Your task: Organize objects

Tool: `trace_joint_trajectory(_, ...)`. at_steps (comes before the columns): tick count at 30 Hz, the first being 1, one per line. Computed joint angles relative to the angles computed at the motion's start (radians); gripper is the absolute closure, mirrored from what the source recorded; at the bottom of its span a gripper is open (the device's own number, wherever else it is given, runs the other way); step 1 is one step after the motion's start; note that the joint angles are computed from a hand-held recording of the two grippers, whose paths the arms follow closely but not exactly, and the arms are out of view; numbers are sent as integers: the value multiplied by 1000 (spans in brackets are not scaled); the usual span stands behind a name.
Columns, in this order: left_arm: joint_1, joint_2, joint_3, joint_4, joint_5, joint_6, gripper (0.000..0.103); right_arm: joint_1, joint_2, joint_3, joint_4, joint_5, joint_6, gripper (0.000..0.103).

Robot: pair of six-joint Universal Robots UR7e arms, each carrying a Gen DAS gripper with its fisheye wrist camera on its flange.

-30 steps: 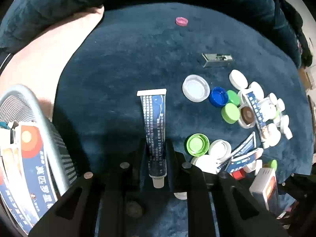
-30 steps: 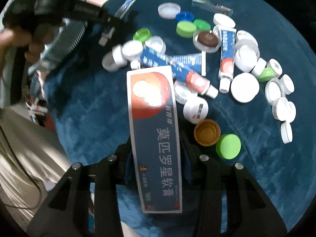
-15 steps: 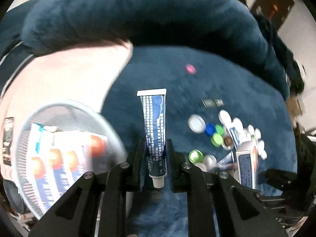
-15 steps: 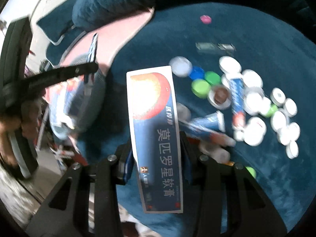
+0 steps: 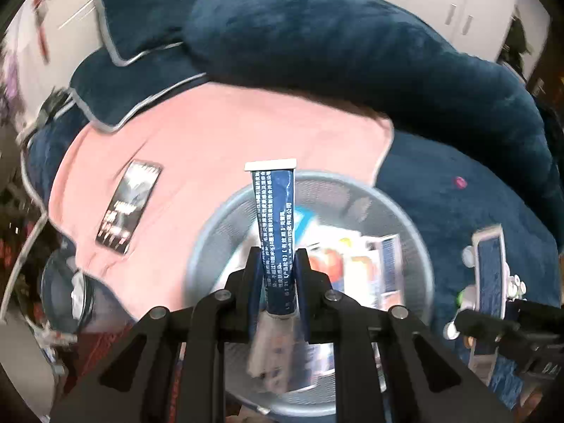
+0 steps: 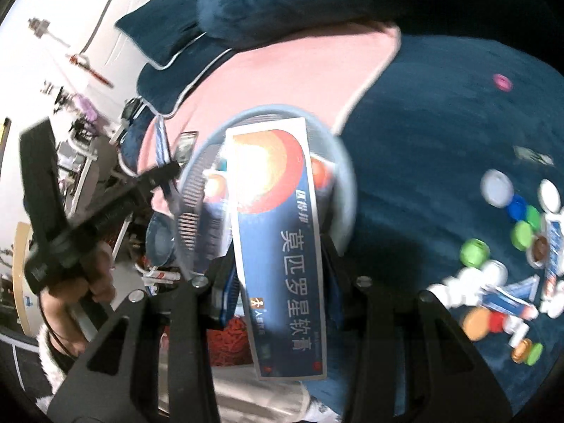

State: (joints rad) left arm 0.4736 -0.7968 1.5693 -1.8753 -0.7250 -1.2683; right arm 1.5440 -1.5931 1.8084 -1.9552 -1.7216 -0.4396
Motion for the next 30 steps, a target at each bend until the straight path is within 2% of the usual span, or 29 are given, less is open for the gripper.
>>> trace_joint_trajectory(4, 8, -29, 51, -11, -34, -14, 86, 35, 30, 5, -8, 21, 28, 61)
trace_joint_trajectory(7, 21, -22, 57, -16, -77, 15, 84, 35, 46, 7, -1, 64, 64, 61)
trace_joint_trajectory(8, 26, -20, 56, -3, -97, 26, 68, 31, 52, -1, 20, 73, 74, 60)
trace_joint_trajectory(9, 28, -13, 50, 13, -100, 26, 54, 30, 63, -10, 42, 74, 89, 51)
trace_joint_trajectory(10, 27, -6, 41, 43, -93, 19, 27, 29, 68, -11, 45, 62, 102, 41)
trace_joint_trajectory(11, 23, -3, 39, 59, -77, 11, 13, 29, 65, -4, 27, 49, 105, 15)
trace_joint_trajectory(12, 18, -5, 44, 55, -59, 11, 12, 33, 61, 4, 3, 33, 106, 0)
trace_joint_trajectory(16, 13, -3, 37, 73, -28, -11, 4, 32, 50, 14, -56, -4, 103, 0)
trace_joint_trajectory(22, 6, 22, -2, 116, -17, -17, 2, 21, 53, 8, -68, -66, 106, 0)
trace_joint_trajectory(30, 11, 39, -30, 169, -30, -33, 2, 14, 51, -5, -45, -82, 101, 0)
